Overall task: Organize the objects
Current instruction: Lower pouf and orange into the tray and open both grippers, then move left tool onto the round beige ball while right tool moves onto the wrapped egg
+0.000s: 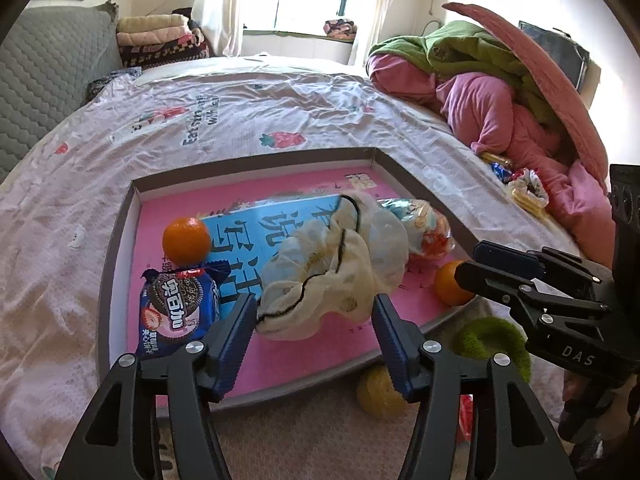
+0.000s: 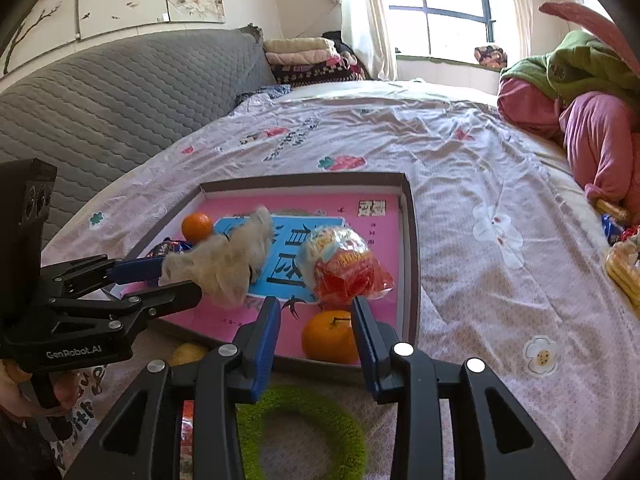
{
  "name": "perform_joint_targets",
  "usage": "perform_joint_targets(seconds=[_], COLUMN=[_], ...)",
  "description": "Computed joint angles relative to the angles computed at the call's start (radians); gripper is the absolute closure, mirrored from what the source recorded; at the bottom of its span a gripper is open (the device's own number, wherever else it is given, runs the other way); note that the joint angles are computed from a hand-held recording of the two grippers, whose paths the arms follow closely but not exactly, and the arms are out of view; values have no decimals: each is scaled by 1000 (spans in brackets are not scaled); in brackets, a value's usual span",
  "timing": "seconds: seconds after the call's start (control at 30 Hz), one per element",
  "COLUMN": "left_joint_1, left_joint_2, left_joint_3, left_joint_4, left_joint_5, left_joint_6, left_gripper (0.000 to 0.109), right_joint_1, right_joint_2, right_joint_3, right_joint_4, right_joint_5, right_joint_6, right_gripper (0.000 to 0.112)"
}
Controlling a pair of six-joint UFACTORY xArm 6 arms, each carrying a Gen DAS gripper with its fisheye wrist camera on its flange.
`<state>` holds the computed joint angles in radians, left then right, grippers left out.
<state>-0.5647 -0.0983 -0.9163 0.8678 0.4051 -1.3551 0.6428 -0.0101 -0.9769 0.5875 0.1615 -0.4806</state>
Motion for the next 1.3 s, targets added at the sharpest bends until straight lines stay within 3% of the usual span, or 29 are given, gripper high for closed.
perform_joint_targets(seconds=[0.57, 0.73, 0.83, 1.3], left_joint_1=[-76, -106, -123, -168], left_joint_2=[-149, -173, -188, -207], left_joint_3=[99, 124, 141, 183], left_joint_4=[22, 22, 29, 16], left_joint_5=[64, 85, 100, 107], left_joint_6=[-75, -93, -116, -145], left_gripper=[42, 42, 42, 42], right_joint_1=[99, 128, 142, 145], right_joint_2=[-221, -305, -351, -433], right_joint_3=[189, 289, 336, 450], right_joint_4=[62, -121, -148, -340], right_joint_5=[-79, -124, -114, -74], right_joint_6=[-53, 90, 113, 321], right_gripper=[75, 72, 66, 66])
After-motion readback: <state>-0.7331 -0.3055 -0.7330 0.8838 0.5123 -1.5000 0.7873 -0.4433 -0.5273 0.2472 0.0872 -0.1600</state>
